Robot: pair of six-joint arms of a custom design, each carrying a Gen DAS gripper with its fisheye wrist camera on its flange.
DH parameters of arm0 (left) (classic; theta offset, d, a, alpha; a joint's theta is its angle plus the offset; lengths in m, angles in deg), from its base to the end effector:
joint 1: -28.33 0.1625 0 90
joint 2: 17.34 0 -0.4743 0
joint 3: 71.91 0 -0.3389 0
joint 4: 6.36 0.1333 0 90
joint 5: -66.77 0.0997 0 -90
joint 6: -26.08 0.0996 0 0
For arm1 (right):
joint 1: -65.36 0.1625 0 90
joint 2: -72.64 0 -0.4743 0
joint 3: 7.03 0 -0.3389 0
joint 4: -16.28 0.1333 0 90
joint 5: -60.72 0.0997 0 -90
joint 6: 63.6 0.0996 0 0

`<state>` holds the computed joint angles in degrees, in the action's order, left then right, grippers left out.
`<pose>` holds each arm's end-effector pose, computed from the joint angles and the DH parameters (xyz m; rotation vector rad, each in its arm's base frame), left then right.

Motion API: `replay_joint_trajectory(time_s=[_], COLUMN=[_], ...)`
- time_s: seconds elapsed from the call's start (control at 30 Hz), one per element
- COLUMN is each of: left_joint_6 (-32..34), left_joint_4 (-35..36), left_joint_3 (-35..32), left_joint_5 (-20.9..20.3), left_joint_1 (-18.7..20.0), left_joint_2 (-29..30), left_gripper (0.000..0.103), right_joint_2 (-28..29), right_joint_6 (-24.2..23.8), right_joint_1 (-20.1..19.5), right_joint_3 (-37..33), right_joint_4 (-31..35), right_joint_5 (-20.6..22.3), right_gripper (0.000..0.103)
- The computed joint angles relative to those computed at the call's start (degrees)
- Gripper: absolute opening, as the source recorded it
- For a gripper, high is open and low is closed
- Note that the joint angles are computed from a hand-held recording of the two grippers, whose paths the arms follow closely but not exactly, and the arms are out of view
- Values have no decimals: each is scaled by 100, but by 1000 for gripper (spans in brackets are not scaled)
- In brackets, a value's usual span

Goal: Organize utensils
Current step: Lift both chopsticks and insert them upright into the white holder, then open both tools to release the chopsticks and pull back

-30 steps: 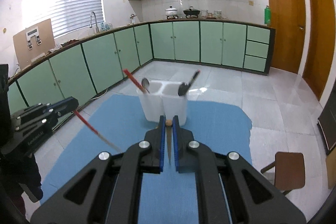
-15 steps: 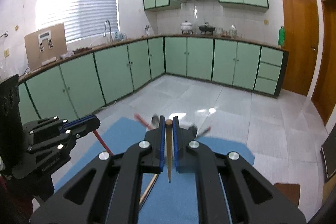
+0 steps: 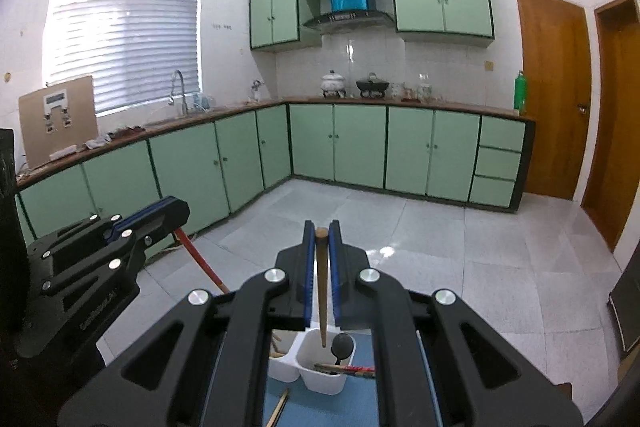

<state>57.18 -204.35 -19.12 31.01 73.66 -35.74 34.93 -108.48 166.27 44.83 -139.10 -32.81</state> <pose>-0.4198 -0.7292 0.2000 0.5898 1.9387 -1.5202 0.2846 -0.8045 0.3852 1.1758 -2.3028 1.1622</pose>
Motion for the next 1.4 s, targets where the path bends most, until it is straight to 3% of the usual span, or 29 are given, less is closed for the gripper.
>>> replay_joint_trajectory(time_s=[0.2,0.4,0.47,0.53,0.6,0.77,0.93,1.17,1.4], left_joint_6=[-616,-1229,-1272,-1221,-1126,-1086,-1455,-3204,-4715], left_joint_4=[795,1521,1426,1177,872,81,-642,-346,505], left_joint_3=[-289,-140,40,274,556,1578,2865,4581,5496], left_joint_5=[-114,-67,-41,-25,46,372,747,1110,1296], left_joint_1=[387,566,549,502,428,179,-55,-182,-70], left_joint_2=[165,90,9,-101,-216,-601,-898,-1099,-1135], left_gripper=[6,8,16,32,37,56,72,77,77], right_joint_2=[466,539,423,286,132,-410,-1066,-1573,-1581], right_joint_6=[116,118,80,45,-44,-145,-274,-36,-82], right_joint_1=[-136,-196,-211,-227,-250,-388,-662,-1064,-1294], right_joint_3=[-526,-423,-150,130,452,1500,3012,4413,5389], right_joint_4=[443,660,401,46,-297,-1233,-2352,-2850,-3491], right_joint_5=[-243,-499,-495,-497,-522,-533,-369,-344,-620], right_gripper=[6,9,18,34,37,58,88,94,94])
